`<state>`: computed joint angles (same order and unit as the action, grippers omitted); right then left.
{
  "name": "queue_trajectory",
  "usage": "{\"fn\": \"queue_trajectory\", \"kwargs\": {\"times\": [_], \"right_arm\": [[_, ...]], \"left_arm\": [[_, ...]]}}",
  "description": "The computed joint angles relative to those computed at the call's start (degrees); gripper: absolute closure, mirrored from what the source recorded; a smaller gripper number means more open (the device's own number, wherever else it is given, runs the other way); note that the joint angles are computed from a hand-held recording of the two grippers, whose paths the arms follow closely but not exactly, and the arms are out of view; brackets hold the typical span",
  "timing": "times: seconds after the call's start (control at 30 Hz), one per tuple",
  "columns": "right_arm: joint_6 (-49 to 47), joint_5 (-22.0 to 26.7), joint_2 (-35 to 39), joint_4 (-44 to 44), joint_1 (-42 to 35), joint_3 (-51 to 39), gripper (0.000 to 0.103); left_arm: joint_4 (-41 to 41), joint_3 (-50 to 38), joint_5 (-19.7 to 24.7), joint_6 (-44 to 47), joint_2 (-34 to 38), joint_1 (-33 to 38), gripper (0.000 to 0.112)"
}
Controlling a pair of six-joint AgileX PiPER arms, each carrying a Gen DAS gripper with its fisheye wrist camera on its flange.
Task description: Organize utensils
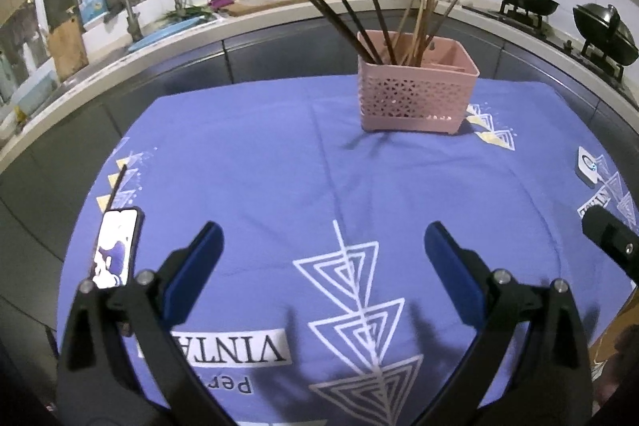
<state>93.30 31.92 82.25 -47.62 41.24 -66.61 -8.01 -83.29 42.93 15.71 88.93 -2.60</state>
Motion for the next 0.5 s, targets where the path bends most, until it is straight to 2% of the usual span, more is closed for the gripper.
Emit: {"fn": "queue_trajectory", "kwargs": {"times": [0.27, 0.5], "right_arm": [[1.0, 1.0, -0.4, -1.0, 0.7, -0.1, 0.028], [1.4, 1.0, -0.6, -1.6, 0.7, 0.2, 0.028]], "left_arm": [[0.8, 0.3, -0.8, -0.5, -0.8, -0.2, 0.015], [7.5, 1.9, -3.5, -5.3, -2.3, -2.2, 0.015]]}}
